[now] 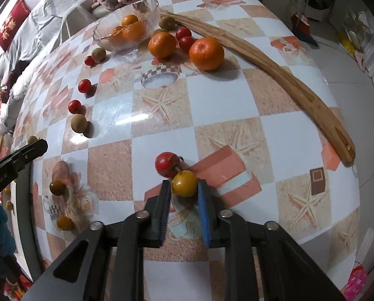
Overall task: Organize fruits
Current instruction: 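Carry the red and yellow tomatoes in both tools over the white tray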
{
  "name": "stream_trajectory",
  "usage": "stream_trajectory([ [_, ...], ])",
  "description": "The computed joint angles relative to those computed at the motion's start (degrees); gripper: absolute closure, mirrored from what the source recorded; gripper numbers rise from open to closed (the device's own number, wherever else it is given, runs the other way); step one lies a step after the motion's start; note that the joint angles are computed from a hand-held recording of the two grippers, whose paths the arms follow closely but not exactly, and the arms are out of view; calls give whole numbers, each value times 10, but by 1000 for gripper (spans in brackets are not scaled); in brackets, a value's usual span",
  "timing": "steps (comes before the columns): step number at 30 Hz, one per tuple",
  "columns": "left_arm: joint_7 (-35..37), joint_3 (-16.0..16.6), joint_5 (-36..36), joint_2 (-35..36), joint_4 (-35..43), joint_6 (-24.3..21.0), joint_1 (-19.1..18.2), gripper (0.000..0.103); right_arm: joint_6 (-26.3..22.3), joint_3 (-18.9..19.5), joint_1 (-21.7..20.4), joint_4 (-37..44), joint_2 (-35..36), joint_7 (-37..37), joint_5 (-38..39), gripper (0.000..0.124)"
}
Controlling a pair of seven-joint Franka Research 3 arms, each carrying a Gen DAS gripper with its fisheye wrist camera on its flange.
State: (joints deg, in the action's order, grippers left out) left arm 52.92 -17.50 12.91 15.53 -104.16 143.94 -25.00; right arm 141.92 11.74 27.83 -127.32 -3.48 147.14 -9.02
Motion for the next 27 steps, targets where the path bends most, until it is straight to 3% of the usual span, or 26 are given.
stream_trajectory([
  [13,-15,0,-8,-64,-57,13,8,84,-3,12,9,32,-8,-32,28,101],
  [27,-84,13,-18,-235,-220,12,41,84,-33,5,76,243,141,-135,39,101],
])
